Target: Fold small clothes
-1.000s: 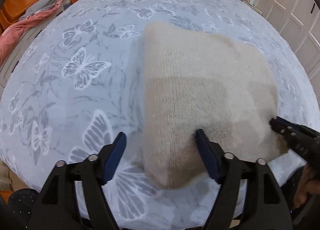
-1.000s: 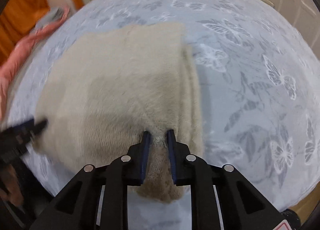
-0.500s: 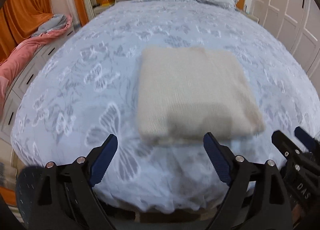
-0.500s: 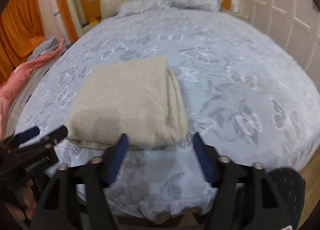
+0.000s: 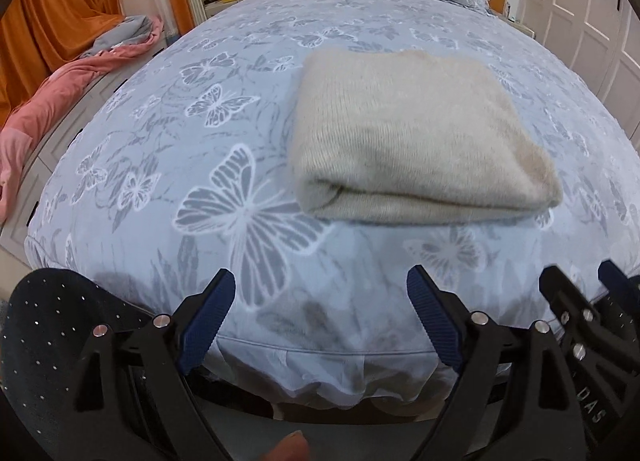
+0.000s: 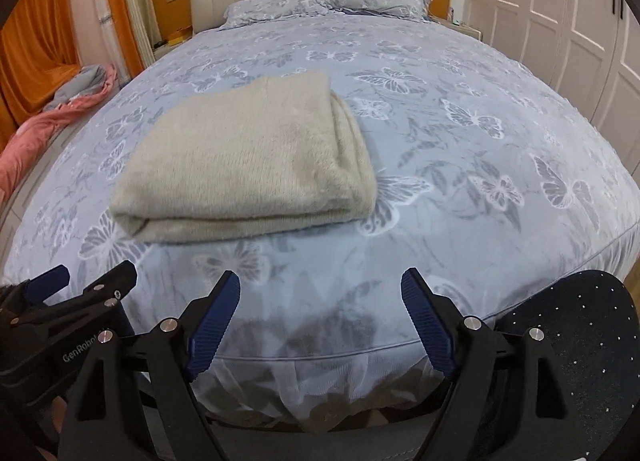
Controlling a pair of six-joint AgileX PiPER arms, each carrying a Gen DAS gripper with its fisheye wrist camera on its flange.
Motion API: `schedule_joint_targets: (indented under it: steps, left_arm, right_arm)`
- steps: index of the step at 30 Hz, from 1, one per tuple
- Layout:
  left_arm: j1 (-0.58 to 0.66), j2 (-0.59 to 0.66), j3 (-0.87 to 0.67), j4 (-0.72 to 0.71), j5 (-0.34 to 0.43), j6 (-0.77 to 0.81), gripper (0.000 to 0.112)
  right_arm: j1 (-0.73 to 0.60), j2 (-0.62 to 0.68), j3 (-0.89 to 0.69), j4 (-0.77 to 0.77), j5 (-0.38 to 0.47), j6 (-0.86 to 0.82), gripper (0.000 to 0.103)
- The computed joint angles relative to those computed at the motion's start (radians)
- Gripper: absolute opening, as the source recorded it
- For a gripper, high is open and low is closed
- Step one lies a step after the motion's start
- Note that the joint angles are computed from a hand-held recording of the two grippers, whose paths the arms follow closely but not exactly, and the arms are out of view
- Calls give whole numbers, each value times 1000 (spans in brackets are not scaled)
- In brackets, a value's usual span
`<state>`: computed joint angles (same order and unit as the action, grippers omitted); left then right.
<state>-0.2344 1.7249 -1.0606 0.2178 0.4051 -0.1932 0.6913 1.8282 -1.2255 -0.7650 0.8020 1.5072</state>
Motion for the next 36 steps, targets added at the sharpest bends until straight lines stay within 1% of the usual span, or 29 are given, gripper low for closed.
schedule_joint_targets:
  steps: [4, 7, 10, 13, 20, 27, 30, 36]
  left_arm:
    - [-15, 1, 41, 96, -38, -89, 85]
    - [-7, 1, 55, 90, -64, -82, 85]
    - [-5, 8, 58, 114, -73, -111, 85]
    - [-1, 14, 60, 121, -74, -122, 85]
    - [-5, 10, 70, 192, -82, -200, 85]
    - [-4, 11, 74, 206, -89, -219, 85]
    - [-9, 12, 79, 269, -93, -281, 85]
    - [-16, 16, 80, 311, -93, -332, 85]
  right_arm:
    - [-1, 13, -1, 12, -9, 16, 82]
    - [-7, 28, -4, 48, -16, -4, 82]
    - [-2, 35, -7, 39, -10, -4, 82]
    - [9, 45, -18, 32, 2, -11, 82]
    - [23, 60, -33, 8, 28, -5, 82]
    - [24, 65, -33, 1, 25, -7, 83]
    - [24, 67, -31, -2, 25, -7, 83]
    - [23, 70, -31, 1, 24, -11, 83]
